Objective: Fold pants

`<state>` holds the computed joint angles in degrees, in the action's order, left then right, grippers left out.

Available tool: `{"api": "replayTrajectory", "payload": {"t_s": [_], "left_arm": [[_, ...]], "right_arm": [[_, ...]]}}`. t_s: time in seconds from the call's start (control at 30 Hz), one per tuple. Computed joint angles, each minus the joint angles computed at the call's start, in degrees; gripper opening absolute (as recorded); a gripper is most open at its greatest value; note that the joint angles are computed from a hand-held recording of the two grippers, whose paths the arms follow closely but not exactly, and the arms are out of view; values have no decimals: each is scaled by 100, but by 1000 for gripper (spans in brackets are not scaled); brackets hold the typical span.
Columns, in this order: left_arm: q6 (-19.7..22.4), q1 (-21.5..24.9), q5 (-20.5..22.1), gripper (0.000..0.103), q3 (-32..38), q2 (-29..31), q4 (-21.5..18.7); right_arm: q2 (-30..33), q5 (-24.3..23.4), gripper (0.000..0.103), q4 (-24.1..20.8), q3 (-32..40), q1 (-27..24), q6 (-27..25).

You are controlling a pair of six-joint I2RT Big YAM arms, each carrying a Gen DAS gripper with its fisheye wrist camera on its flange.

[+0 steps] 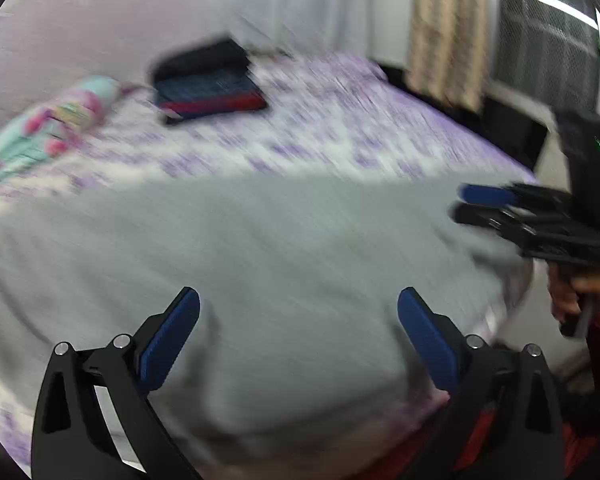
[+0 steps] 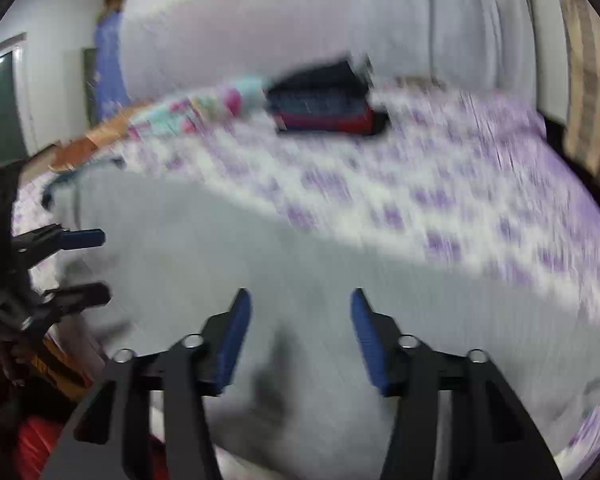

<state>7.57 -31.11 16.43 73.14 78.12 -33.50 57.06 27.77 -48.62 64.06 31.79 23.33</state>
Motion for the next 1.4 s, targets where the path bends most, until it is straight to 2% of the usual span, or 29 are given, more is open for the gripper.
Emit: {"api": "replayTrajectory", "payload": {"t_s": [0.03,0.1,0.13,0.17,0.2,0.23,0.27,0.3,0.33,0.37,0.43,0.47,0.57,0.63,0.67,0.7,0.73,0.8,0.87,0.97,1.2,1.3,1.33,1.4], "left_arm": [[-100,158,-125,97,109,22,56],[-405,413,-385,97,271,133,50],[-654,608,-515,97,358,241,-83],[-787,773,-497,97,463,368,-299],[-911,1016,-283,96,563,566,-588],[-899,1148,-4,96,546,646,-623],[-658,1280,314,96,294,568,-370],[-436,1269,234,96,160,465,-278],[-159,1173,-93,96,-7,325,-217],[-38,1102,-318,96,-148,222,-91],[-19,1089,-384,96,-346,115,152],[-55,1123,-308,96,-355,123,192],[-168,1170,-209,97,-455,60,303],[-151,1123,-363,98,-542,4,406],[-149,1100,-424,98,-543,9,432],[-152,1103,-432,98,-533,19,432],[-155,1131,-388,98,-517,37,422],[-136,1143,-351,98,-475,84,411],[-117,1139,-352,98,-491,79,432],[-105,1115,-381,98,-518,83,497],[-174,1099,-413,99,-579,101,694],[-165,1097,-405,99,-587,94,709],[-161,1096,-404,99,-596,91,724],[-167,1103,-388,99,-609,92,767]], "right_arm": [[160,-94,66,208,177,19,-225],[558,-498,72,521,450,-9,-290],[769,-719,72,592,583,-34,-252],[1120,-1186,72,587,777,-112,-195],[1337,-1468,72,467,889,-146,-137],[1601,-1874,77,256,996,-200,-56],[1845,-2116,79,67,1039,-227,-53],[1851,-1983,79,166,1008,-194,-235],[1847,-1961,79,73,1078,-168,-380],[1778,-2303,78,-78,1206,-263,-369],[1543,-2852,74,153,1262,-495,-356],[1505,-2664,71,155,1386,-550,-474],[1808,-1830,50,137,1939,-679,-962],[2271,-1836,21,-74,2402,-911,-1097],[2603,-1943,13,-279,2692,-1040,-1063],[2886,-2075,2,-438,2905,-1139,-1006],[3041,-2203,1,-509,2979,-1191,-961],[3308,-2750,1,-576,3038,-1225,-965],[3106,-3153,0,-362,2705,-1113,-1088],[2689,-3063,0,-180,2265,-820,-1395],[2305,-2869,2,-11,1754,-512,-996],[2165,-2700,2,40,1608,-401,-1051],[2139,-2733,2,49,1573,-401,-1043],[2195,-3165,2,43,1608,-584,-878]]}}
